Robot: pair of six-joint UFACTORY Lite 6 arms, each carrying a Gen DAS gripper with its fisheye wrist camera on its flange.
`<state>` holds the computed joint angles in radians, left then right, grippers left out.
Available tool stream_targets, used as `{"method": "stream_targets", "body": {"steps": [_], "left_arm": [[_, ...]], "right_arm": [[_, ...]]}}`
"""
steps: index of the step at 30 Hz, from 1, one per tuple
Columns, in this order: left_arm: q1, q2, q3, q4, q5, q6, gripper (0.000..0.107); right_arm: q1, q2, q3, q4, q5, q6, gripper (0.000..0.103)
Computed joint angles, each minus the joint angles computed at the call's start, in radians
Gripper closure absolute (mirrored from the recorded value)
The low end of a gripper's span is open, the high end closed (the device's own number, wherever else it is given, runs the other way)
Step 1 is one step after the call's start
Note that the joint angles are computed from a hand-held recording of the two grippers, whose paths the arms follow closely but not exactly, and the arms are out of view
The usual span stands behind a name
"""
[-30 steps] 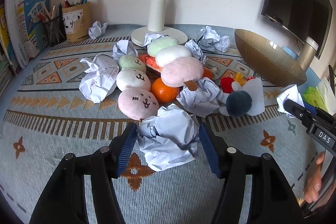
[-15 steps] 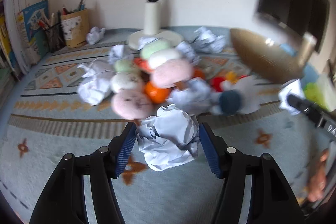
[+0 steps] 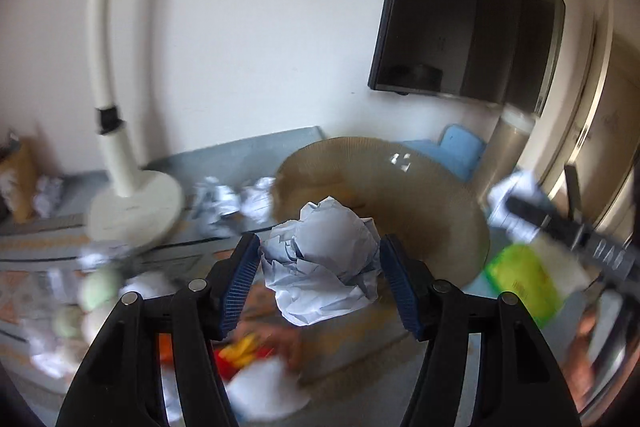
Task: Organize objects
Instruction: 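Open both grippers over the gold bowl, dropping the paper balls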
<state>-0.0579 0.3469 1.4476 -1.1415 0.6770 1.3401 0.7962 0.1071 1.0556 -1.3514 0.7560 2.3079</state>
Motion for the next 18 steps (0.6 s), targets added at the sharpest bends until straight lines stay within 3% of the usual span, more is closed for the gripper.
{"method": "stream_targets", "body": {"steps": [2, 5, 6, 8, 9, 13, 18], "left_arm": [[-0.032, 0.059, 0.067, 0.013, -0.008, -0.047, 0.046], [-0.086, 0.095, 0.11, 0.015, -0.027, -0.06, 0.045], [-0.101, 0.108, 0.122, 0.016, -0.036, -0.06, 0.03], [-0.111, 0.124, 0.14, 0.05, -0.039, -0.093, 0.009], [-0.105, 0.12, 0.13, 0.046, -0.05, -0.092, 0.008], [-0.004, 0.054, 0.045, -0.005, 0.008, -0.024, 0.008], [0.249, -0.117, -0.171, -0.127, 0.089, 0.182, 0.008]], "right_arm": [[-0.086, 0.017, 0.0, 0.01, -0.118, -0.022, 0.055], [-0.143, 0.061, 0.038, 0.039, -0.179, -0.075, 0.055], [-0.153, 0.078, 0.055, 0.051, -0.184, -0.097, 0.054], [-0.168, 0.127, 0.099, 0.108, -0.191, -0.169, 0.043], [-0.172, 0.126, 0.096, 0.123, -0.185, -0.176, 0.035], [-0.136, 0.085, 0.043, 0.086, -0.141, -0.096, 0.035], [-0.003, 0.083, 0.049, 0.073, -0.081, -0.076, 0.034]]}}
